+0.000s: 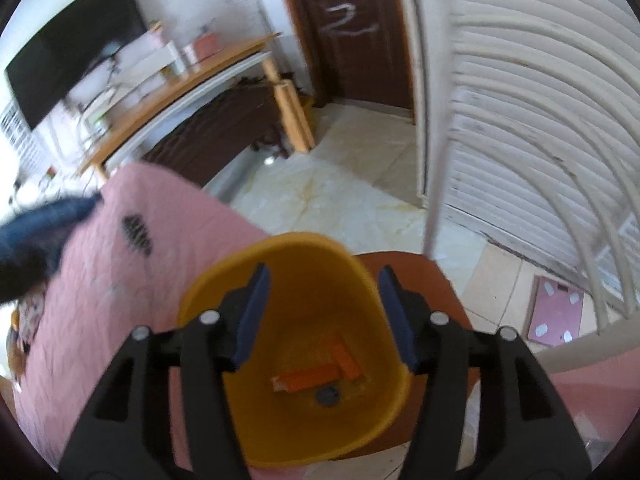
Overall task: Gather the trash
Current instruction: 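Carry the wrapper and orange box to the yellow bin and release both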
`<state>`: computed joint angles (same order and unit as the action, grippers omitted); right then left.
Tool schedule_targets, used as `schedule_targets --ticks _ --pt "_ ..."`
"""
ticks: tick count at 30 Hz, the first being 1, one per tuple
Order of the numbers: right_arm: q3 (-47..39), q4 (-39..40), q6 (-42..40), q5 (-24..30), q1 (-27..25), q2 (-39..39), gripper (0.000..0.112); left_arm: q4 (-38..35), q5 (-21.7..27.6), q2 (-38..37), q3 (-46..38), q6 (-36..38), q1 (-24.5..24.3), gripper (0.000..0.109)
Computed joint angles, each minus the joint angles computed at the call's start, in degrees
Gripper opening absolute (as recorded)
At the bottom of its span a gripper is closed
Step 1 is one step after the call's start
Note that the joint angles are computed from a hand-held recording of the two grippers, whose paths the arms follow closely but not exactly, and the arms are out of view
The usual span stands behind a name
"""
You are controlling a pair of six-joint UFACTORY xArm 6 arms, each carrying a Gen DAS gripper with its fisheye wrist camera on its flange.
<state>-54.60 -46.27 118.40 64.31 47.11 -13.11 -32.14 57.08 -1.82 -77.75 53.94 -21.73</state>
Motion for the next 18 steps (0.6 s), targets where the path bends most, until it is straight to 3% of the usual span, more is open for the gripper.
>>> schedule_targets --ticks 4,6,8,11,18 --pt "3.5 -0.4 3.8 2.0 0.8 -3.9 0.057 3.1 -1.8 1.4 0.7 -2.2 -2.9 0.042" --pt "4.1 -0.6 4.5 2.2 1.0 -4.5 0.057 3.9 -2.9 1.6 1.2 -2.8 -3.7 0.060" --pt "4.4 -0.7 4.5 1.7 1.0 -4.6 0.057 3.7 -3.2 1.7 1.4 -2.5 -4.1 0.068" --pt "4.5 -1.0 4.3 1.1 1.0 -4.6 0.057 3.9 -5.0 1.4 1.9 -2.3 -4.1 0.068" --pt "1.7 -1.0 2.1 0.2 0.8 -2.3 0.057 1.3 -3.4 1.4 0.6 -2.8 -1.1 0.068"
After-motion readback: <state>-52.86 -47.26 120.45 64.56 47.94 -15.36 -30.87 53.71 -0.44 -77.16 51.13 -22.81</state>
